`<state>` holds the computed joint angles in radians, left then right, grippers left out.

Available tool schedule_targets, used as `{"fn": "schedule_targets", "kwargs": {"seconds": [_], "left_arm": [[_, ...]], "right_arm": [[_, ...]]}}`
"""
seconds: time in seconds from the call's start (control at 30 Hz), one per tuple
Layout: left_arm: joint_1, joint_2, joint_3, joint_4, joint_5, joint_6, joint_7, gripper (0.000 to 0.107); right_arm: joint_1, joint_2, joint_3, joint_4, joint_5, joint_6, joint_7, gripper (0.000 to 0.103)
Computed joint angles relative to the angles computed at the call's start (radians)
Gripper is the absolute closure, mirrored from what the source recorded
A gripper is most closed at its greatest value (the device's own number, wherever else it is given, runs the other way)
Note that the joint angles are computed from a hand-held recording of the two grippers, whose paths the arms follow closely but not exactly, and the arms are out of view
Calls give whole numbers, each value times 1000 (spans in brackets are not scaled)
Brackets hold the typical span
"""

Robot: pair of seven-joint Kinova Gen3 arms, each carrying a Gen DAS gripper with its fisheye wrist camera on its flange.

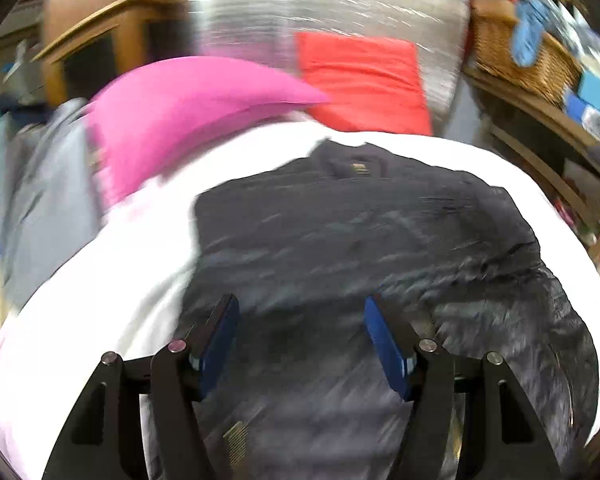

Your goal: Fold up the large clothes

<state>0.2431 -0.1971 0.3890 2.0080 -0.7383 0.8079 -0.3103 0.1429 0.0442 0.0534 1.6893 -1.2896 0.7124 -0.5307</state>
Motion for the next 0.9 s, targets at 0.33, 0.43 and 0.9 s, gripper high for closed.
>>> {"fn": "schedule_targets", "kwargs": {"seconds": [0.33,0.43,0.9], "left_arm": [[146,-400,55,233,261,270,255,31],[87,-486,109,262,378,288,219,31],[-81,-598,141,329,641,209,-13,31]], "right_arm": [[109,-304,49,259,244,331,20,9],[54,-343,173,387,344,341,-39,9],[221,-331,487,568,463,514,41,9]]}}
